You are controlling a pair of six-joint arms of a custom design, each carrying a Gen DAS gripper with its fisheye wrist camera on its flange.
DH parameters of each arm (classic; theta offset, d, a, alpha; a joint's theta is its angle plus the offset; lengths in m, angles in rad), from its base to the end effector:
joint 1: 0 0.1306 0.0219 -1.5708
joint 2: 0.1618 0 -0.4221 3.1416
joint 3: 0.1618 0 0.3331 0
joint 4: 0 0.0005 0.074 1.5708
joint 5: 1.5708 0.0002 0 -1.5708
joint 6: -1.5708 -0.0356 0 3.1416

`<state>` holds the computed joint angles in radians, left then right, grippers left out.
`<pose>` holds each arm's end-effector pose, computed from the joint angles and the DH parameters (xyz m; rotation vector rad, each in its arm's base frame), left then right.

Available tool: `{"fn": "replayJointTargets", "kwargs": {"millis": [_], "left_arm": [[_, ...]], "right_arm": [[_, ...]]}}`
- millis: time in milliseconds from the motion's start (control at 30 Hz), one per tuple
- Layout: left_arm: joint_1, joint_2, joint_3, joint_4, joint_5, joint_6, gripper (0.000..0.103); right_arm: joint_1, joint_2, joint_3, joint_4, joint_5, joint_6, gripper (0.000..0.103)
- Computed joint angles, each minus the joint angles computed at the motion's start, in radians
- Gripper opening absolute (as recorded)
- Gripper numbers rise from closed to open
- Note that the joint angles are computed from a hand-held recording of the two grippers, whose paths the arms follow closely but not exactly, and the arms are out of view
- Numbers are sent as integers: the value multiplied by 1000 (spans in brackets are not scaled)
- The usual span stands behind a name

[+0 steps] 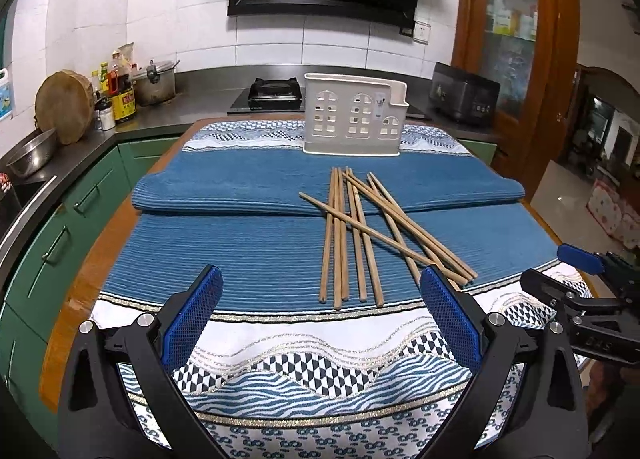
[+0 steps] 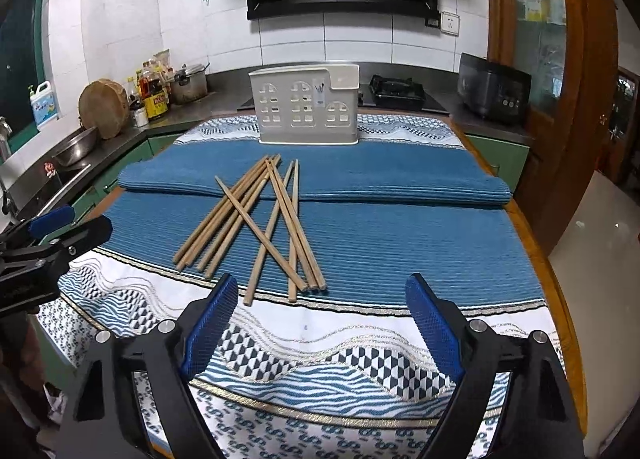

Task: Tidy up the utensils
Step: 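Lower the right tool onto one wooden chopstick and close it while the left tool grasps another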

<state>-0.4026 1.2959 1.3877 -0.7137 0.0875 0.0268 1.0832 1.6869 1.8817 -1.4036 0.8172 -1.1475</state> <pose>0.3618 -0.1580 0.5166 0.4616 2.1615 -0.3363 0.2572 0.4286 0.5089 0.2515 2.2519 -0.0590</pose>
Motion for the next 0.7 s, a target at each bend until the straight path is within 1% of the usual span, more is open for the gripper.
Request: {"fn": "replayJointTargets", "kwargs": {"millis": [33,133,200,500,567,633,700], "left_arm": [[-2,4,1,0,-1,0,97],[-9,17,5,4,-7,-5,97],[-15,26,8,8,-22,-6,97],[-6,63,23,1,-29,11,97],[-3,72,27,-2,-29,15,97],[-1,78,30,-5,-32,14,97],[2,87,33,-9,-28,15,93]], "right_arm": [[-6,-4,-9,14,-12,10,76],[-32,-14,-38,56,-47,48,73],[-48,-18,-52,82,-70,77,68],[-116,-33,-121,193,-194,170,47],[-129,-31,-129,213,-220,186,37],[-144,-32,-140,238,-247,206,33],[-152,-28,-143,248,-257,214,27]]}}
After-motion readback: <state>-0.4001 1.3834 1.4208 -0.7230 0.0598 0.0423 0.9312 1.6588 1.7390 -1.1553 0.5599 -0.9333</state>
